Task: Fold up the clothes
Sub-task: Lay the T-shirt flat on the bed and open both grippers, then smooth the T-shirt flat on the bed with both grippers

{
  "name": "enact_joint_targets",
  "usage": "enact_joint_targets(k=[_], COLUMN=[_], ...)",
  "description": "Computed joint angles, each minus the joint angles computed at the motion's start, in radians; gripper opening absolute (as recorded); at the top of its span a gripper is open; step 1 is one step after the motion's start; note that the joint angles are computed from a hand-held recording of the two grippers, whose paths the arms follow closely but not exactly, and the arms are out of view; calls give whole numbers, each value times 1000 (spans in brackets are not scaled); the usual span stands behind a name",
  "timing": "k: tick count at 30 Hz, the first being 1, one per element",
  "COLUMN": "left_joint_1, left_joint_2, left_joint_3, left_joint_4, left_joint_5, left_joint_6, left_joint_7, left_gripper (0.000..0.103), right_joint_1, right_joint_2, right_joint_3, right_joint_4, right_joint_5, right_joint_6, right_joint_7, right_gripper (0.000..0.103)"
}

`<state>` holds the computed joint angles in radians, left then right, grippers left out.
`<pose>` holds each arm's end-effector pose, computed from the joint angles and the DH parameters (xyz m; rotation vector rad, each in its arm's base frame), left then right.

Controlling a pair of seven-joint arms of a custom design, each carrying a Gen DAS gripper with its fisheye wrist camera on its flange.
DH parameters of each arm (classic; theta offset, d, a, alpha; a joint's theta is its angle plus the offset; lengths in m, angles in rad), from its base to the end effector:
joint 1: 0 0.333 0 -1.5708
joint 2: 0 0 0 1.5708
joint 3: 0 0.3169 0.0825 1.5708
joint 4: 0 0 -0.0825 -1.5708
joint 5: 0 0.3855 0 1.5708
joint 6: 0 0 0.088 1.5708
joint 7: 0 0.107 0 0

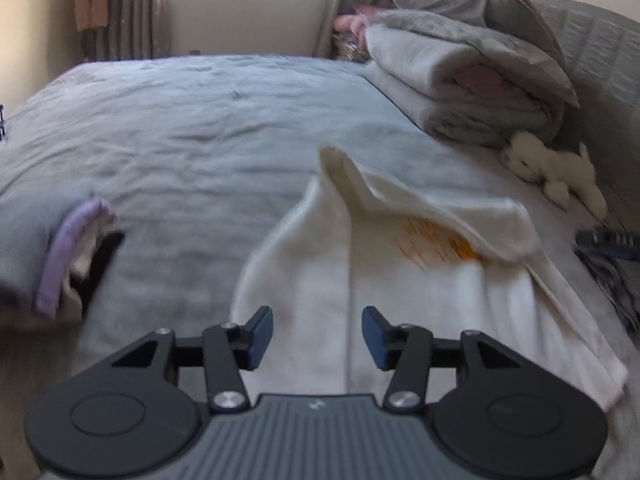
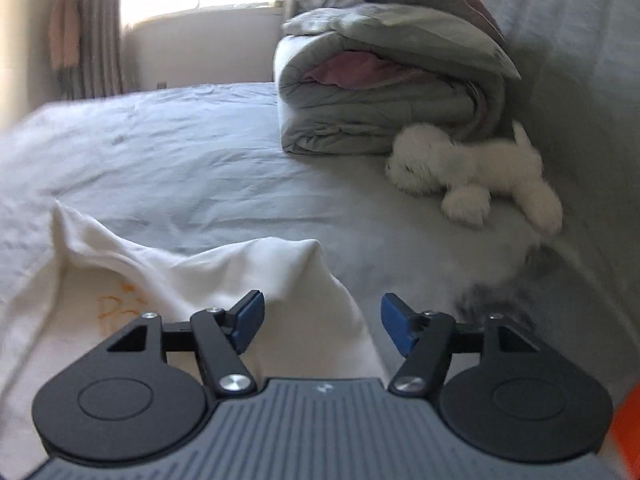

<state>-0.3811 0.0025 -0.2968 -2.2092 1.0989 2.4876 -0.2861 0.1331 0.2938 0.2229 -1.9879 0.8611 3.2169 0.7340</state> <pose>0.4288 -0.3506 0.4043 -2.0360 1.4094 -0.7427 0.6214 0.1422 0.4049 -1.8318 1.4022 -0.6345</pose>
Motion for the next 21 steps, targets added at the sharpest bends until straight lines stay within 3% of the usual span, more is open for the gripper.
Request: enact_joint_targets(k=[2, 5, 10, 13, 16, 21], left_joint_1=[-10, -16, -20, -25, -18, -27], left_joint_2=[1, 24, 49, 37, 29, 57], left_joint_3=[-9, -8, 2, 4, 8, 1], left_joint_4=[-16, -29, -41, -53, -67, -53], left_joint_5=[8, 13, -9, 34, 97, 51], left_joint_6=[18, 40, 54, 74, 154, 106], left_joint_7=[-16, -26, -6, -19, -39, 46], left_gripper=[52, 52, 40, 42, 50, 46], right_joint_1=[-78, -128, -129, -112, -93, -25], right_joint_2=[-35, -69, -71, -79, -97, -49], right_joint_3=[60, 108, 174, 152, 119, 63], right_joint_4=[-19, -55, -76, -89, -117, -94], right_joint_5=[110, 281, 507, 529, 531, 560], right_joint_6=[-85, -137, -35, -65, -112, -6], right_joint_7=[-22, -218, -739, -851, -946, -1054], right_gripper=[69, 69, 69, 69, 69, 69])
